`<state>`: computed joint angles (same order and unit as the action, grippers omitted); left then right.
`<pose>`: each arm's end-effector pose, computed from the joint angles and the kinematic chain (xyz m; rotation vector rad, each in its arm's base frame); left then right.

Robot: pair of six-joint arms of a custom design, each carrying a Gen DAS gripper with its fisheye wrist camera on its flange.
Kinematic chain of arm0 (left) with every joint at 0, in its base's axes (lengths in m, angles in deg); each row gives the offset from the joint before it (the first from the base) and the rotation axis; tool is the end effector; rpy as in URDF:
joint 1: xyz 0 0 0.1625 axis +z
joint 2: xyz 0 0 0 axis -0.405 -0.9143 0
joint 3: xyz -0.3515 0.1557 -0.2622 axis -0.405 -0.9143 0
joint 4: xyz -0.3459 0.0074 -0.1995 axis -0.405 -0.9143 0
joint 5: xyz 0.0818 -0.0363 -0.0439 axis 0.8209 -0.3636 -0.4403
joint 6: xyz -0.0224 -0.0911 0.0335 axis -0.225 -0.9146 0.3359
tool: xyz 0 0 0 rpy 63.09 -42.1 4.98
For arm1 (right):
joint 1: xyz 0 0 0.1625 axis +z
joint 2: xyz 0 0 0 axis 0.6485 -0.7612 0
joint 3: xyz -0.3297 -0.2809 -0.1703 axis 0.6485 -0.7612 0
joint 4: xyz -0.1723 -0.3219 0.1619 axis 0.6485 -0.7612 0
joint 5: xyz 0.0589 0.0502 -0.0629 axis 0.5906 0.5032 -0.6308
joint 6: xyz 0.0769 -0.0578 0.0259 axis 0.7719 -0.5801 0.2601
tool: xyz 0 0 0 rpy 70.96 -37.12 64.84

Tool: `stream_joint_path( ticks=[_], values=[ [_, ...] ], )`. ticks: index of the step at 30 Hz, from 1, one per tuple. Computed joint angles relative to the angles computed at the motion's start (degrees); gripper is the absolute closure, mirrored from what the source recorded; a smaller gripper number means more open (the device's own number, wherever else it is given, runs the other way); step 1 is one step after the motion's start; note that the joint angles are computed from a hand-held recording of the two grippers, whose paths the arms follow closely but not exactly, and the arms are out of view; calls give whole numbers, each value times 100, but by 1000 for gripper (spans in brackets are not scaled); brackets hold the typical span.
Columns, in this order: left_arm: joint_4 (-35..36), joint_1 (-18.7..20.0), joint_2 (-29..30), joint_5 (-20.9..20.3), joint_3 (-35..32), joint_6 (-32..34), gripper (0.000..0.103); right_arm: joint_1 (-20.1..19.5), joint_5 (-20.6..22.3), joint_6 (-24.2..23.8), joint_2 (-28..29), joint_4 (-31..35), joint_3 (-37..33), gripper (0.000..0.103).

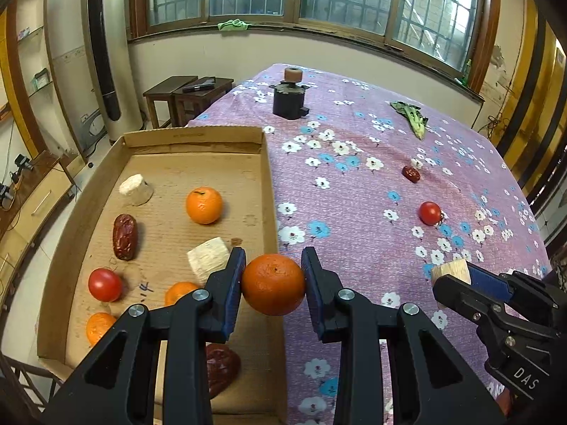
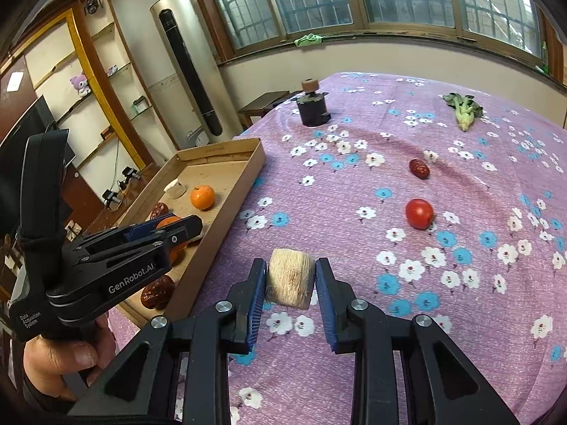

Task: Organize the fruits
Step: 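Carry the orange and the yam chunk with both tools over the cardboard tray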

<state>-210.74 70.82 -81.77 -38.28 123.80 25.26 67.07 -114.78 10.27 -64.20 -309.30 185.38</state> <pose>-0.2329 -0.5168 0.0854 1.0788 2.4446 -0.5428 0.1883 -0.3856 0.1285 -0.0495 -2.3028 1.1186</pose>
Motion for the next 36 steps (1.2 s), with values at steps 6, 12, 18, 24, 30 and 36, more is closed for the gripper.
stream_joint_path(
  ticks=[6, 12, 18, 24, 30, 36],
  values=[
    [46, 117, -34, 36, -59, -11, 73, 13, 77, -39, 52, 211, -180, 75],
    [80, 223, -44, 64, -120, 4, 73, 1, 133, -74, 100, 391, -343, 75],
    [153, 324, -73, 75, -203, 22, 73, -22, 206, -140, 123, 613, -533, 75],
    [287, 478, -139, 90, -347, -10, 73, -74, 362, -250, 144, 891, -815, 75],
    [474, 696, -192, 141, -612, -15, 73, -118, 503, -412, 180, 1228, -1172, 75],
    [826, 891, -147, 187, -1098, 18, 73, -224, 690, -532, 183, 1639, -1589, 75]
  ],
)
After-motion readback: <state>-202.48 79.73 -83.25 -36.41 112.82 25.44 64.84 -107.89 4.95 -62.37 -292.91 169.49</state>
